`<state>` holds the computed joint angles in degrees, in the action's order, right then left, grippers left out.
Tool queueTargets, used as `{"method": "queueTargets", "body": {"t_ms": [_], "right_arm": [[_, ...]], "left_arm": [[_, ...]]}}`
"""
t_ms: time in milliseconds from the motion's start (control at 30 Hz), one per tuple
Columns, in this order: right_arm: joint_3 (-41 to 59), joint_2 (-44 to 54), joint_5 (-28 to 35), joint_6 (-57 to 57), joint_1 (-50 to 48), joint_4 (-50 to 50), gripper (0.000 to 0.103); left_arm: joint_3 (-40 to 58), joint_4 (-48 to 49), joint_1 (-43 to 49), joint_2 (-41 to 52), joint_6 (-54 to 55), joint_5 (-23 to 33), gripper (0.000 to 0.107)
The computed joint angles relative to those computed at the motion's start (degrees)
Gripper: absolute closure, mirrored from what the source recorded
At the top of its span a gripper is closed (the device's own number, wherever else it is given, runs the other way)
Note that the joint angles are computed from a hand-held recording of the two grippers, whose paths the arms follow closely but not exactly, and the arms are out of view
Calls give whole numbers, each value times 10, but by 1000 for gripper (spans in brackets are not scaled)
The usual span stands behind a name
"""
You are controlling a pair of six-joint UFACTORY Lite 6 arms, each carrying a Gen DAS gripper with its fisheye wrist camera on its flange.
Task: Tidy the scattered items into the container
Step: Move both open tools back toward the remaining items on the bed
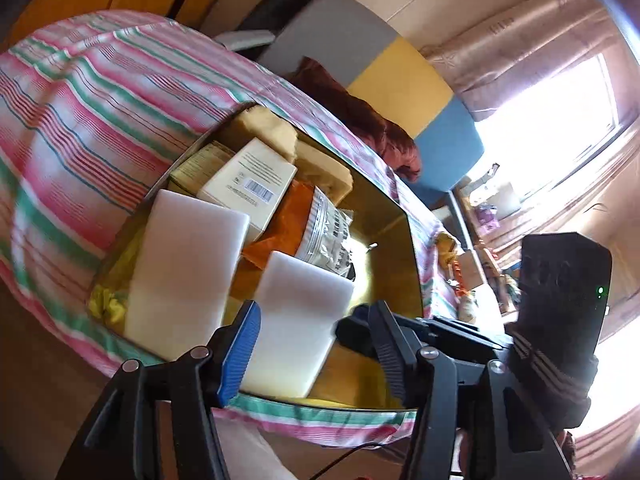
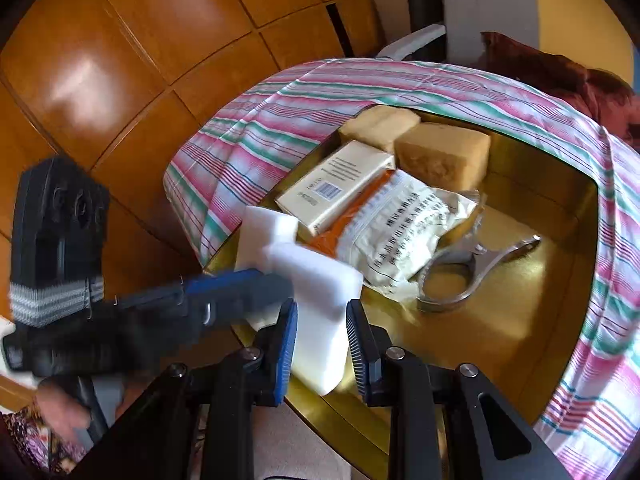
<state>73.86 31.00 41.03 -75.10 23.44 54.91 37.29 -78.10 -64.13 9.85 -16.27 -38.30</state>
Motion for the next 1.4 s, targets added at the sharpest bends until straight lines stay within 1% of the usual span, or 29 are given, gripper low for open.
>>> {"method": "queueTargets", "body": {"t_ms": [100, 167, 200, 267, 333, 400, 433, 533, 567, 633, 733, 867, 967, 1067, 1133, 1200, 1267, 1400], "right_arm": [[-28, -22, -9, -22, -20, 12, 75], [-31, -27, -3, -25, -31, 15, 76], [-30, -26, -4, -24, -33, 15, 76], [-26, -25, -3, -30, -30, 22, 76], [-18, -19, 0, -38, -21, 29, 76], [-9, -8, -12, -43, -2, 32, 76], [-4, -1, -22, -35, 9, 23, 76], [9, 25, -46, -18, 33, -2, 76], [10, 33, -48, -15, 37, -12, 76], [9, 40, -41, -28, 27, -1, 76], [2, 28, 2, -48, -12, 28, 76], [-23, -13, 26, -73, -64, 59, 75], [-41, -42, 14, -71, -82, 55, 74], [-58, -72, -1, -68, -106, 54, 67], [-63, -88, -16, -63, -113, 56, 66], [-67, -102, -24, -72, -132, 61, 66], [-68, -115, -36, -77, -153, 66, 56], [-53, -113, -40, -90, -207, 76, 53]], "left_arm": [[-15, -134, -45, -44, 74, -86, 51], [-27, -199, -59, -69, 105, -130, 50], [-37, -218, -59, -82, 112, -143, 49], [-56, -217, -34, -103, 116, -127, 49], [-53, -224, 0, -99, 157, -99, 49], [-22, -232, 46, -65, 226, -34, 50], [-5, -236, 57, -42, 247, -12, 50], [31, -237, 68, 18, 260, 42, 51], [39, -236, 68, 34, 260, 57, 53], [43, -236, 45, 40, 241, 36, 53], [40, -242, 14, 22, 223, -11, 52], [74, -295, -11, 21, 267, -72, 51], [114, -322, -16, 32, 317, -101, 51], [168, -338, 4, 48, 391, -103, 50], [211, -342, 8, 72, 424, -97, 50], [261, -348, 14, 104, 460, -88, 50], [313, -350, 18, 139, 493, -79, 50], [439, -368, 27, 224, 577, -55, 50]]}}
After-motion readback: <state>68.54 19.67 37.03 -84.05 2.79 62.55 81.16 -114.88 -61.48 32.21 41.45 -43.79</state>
